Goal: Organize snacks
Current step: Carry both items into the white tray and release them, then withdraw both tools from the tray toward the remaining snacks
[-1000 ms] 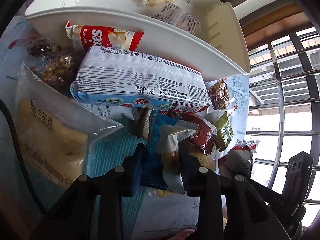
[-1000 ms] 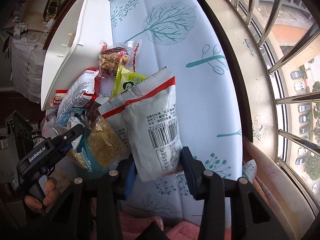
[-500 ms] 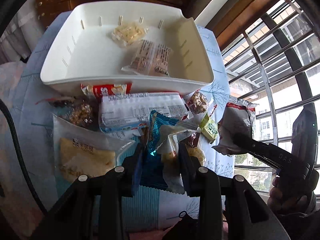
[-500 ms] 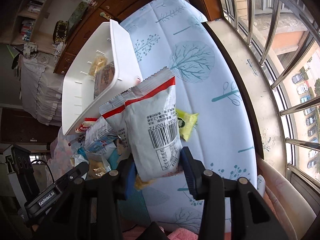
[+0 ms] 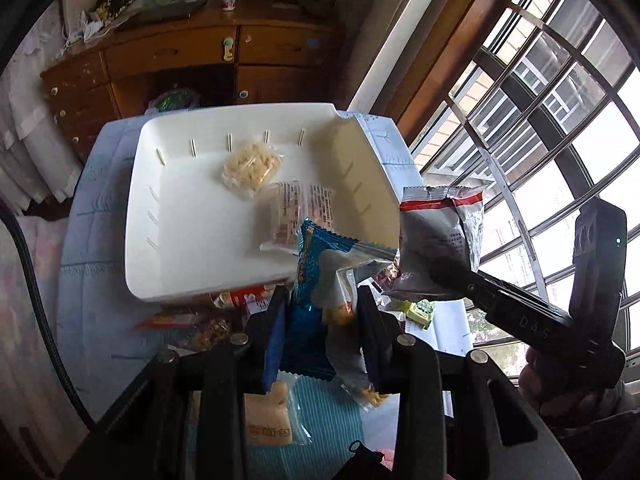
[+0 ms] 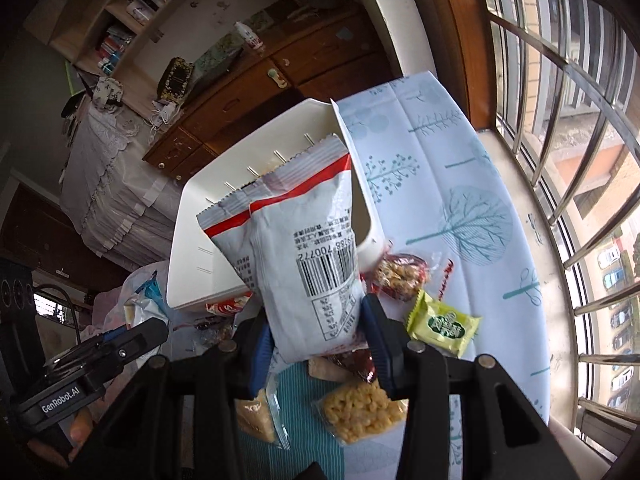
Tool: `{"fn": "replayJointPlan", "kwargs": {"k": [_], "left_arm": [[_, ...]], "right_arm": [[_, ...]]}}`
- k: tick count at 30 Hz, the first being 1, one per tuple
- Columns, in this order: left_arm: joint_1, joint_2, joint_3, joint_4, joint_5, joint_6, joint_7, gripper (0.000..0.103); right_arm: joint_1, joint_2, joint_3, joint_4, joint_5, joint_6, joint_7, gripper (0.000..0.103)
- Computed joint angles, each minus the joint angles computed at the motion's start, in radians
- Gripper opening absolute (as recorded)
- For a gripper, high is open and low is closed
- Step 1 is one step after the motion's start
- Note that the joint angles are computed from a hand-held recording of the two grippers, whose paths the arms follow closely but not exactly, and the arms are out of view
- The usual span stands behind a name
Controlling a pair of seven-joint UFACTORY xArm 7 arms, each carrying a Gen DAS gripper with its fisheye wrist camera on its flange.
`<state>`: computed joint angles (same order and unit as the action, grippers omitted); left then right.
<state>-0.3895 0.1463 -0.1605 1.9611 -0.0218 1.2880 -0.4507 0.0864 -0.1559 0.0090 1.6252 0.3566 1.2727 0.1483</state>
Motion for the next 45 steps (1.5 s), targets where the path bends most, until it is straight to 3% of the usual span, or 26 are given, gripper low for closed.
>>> {"fn": "replayJointPlan", "kwargs": {"k": [10,19,21,23,28,34,40,42,45], "left_arm": [[0.067,0.077,0.035,0.099,-0.036,-0.021,0.122,0.032],[0.121,0.091,0.050,0.065,-0.080,-0.076,0.180,0.032],[0.131,0.087,0.050,0.048,-0.091,-0.095,0.190,0.039],[0.136,0.083,0.052,0.035,-0.094,-0.103,0.190,0.066],[0.140,0.079,0.053,0.028,-0.086,-0.087,0.186,0.068],[0.128,0.065,0.051,0.037,-0.062,-0.039,0.156,0.068],[0.110,-0.002,0.044,-0.020,-0.041,-0.033,0.103,0.068],[0.103,-0.038,0.040,-0.060,-0.027,-0.051,0.073,0.068],[0.091,-0.083,0.031,-0.106,0.010,-0.056,0.016,0.069]], "right_arm": [[0.057,0.054,0.066,0.008,-0.105,-0.211,0.044,0.042],[0.088,0.110,0.085,0.002,-0.163,-0.352,0.151,0.043],[0.093,0.116,0.087,-0.004,-0.172,-0.376,0.172,0.044],[0.098,0.122,0.088,-0.008,-0.178,-0.394,0.193,0.044],[0.103,0.119,0.089,-0.021,-0.199,-0.394,0.229,0.058],[0.102,0.089,0.086,-0.048,-0.207,-0.382,0.252,0.059],[0.096,0.045,0.079,-0.058,-0.203,-0.359,0.231,0.059],[0.094,0.029,0.074,-0.059,-0.196,-0.342,0.213,0.065],[0.092,-0.010,0.067,-0.084,-0.174,-0.331,0.184,0.066]]}}
